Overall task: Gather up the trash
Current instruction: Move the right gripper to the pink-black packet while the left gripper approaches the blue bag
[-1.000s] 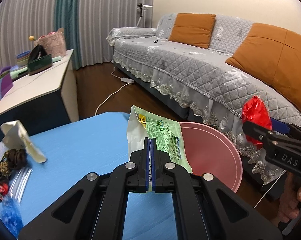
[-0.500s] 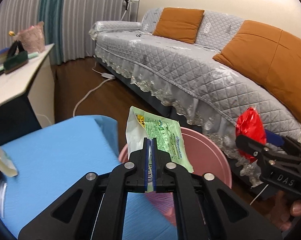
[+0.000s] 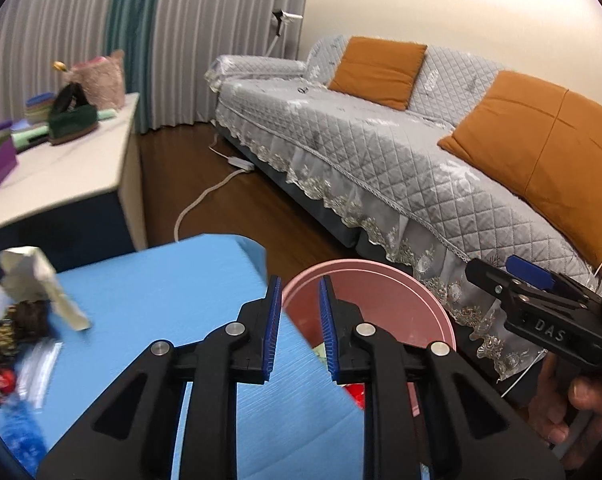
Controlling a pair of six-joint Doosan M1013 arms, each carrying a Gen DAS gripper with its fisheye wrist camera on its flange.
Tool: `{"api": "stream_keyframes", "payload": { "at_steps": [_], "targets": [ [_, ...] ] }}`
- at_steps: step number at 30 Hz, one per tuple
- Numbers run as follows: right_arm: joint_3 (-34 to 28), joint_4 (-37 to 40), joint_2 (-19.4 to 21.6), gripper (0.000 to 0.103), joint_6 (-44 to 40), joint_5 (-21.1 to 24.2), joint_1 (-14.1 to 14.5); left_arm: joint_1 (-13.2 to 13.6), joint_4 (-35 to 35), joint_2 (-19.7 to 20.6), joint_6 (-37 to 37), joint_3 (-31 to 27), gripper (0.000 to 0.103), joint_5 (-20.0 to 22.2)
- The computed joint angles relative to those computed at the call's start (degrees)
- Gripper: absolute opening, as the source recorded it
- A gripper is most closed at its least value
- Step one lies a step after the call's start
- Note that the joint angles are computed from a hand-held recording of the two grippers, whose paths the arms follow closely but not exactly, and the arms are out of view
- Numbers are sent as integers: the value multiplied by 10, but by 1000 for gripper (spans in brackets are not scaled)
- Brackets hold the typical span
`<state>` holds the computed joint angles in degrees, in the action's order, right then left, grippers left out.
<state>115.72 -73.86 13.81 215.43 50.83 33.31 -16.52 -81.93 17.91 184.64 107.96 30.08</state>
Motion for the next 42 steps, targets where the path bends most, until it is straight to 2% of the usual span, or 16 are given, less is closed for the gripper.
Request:
{"api": "stream_keyframes", "payload": {
  "at_steps": [9,14,21,29,42],
  "targets": [
    [-27,-49,10,75,-16,-6,46,55,-40,-51,41,35,20,-2],
    [-35,-64,15,65,-18,-30,64,92,-39,-65,39,51,20,2],
    [-51,-72,27,56,-39,-50,83,135,-55,-74,46,69,20,2],
    [-62,-64,38,50,-63,-76,91,167,-79,-79,48,74,20,-5],
    [-73,-63,45,47,-69,-95,99,182,-108,-83,73,81,20,-23]
  ]
}}
